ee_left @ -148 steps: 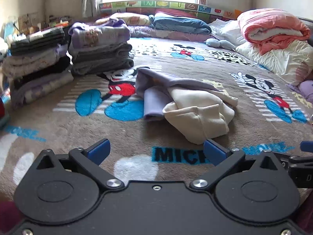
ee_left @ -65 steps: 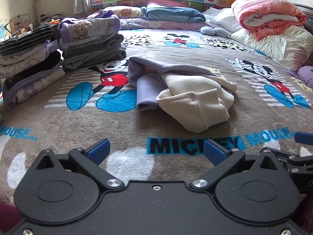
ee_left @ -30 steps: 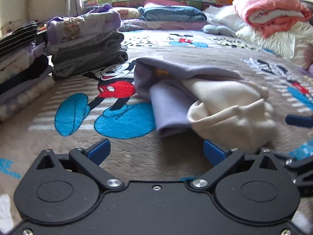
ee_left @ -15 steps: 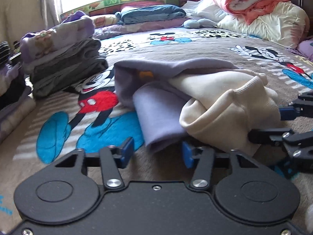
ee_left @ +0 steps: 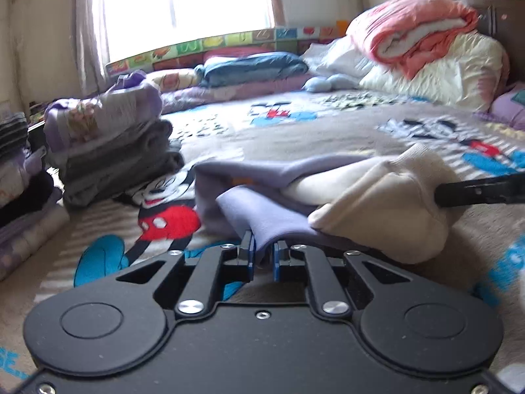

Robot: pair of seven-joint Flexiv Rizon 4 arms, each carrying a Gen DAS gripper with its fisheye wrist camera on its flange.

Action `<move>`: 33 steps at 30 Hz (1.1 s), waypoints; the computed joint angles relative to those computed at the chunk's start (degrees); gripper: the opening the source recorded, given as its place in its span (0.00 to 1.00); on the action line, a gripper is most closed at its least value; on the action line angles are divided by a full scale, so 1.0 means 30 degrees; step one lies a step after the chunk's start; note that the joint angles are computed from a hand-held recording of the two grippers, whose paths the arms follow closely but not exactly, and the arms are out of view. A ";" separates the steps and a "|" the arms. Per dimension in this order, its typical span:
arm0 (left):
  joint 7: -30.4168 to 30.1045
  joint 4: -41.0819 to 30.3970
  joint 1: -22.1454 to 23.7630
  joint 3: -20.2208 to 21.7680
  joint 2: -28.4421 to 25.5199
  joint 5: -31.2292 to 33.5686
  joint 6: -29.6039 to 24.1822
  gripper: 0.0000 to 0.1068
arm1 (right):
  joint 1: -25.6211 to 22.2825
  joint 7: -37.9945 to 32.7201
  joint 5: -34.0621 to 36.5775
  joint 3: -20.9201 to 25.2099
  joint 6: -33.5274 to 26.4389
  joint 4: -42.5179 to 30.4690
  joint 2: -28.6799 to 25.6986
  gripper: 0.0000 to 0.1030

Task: Fold clothes
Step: 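Lift the sweatshirt up off the bed with both tools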

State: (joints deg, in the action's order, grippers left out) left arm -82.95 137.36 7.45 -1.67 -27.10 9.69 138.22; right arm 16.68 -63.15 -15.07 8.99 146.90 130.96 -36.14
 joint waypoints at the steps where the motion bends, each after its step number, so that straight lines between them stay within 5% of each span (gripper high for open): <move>1: -0.0066 0.0097 0.0044 -0.0088 0.0130 0.0262 0.0197 0.07 | -0.0155 0.0324 0.0126 0.0138 0.0199 0.0089 0.0062 0.11; 12: -0.3364 0.1642 0.1464 -0.0796 0.2290 0.4492 0.2189 0.07 | -0.0890 0.3176 0.1081 0.0532 0.3000 0.1851 0.0903 0.06; 23: -0.5784 0.3621 0.0607 0.0252 0.5298 0.5647 0.4509 0.06 | -0.1083 0.4082 0.2416 0.0025 0.5256 0.3731 0.2264 0.03; 33: -1.0436 0.3505 -0.0270 0.2546 1.0069 0.7939 0.3464 0.06 | -0.1752 0.4748 0.3015 -0.0196 0.6789 0.4797 0.2031 0.03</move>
State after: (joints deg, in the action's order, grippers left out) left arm -114.26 147.88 6.64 5.97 3.11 33.51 148.61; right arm 11.42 -48.91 -6.03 8.40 167.26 145.35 -30.04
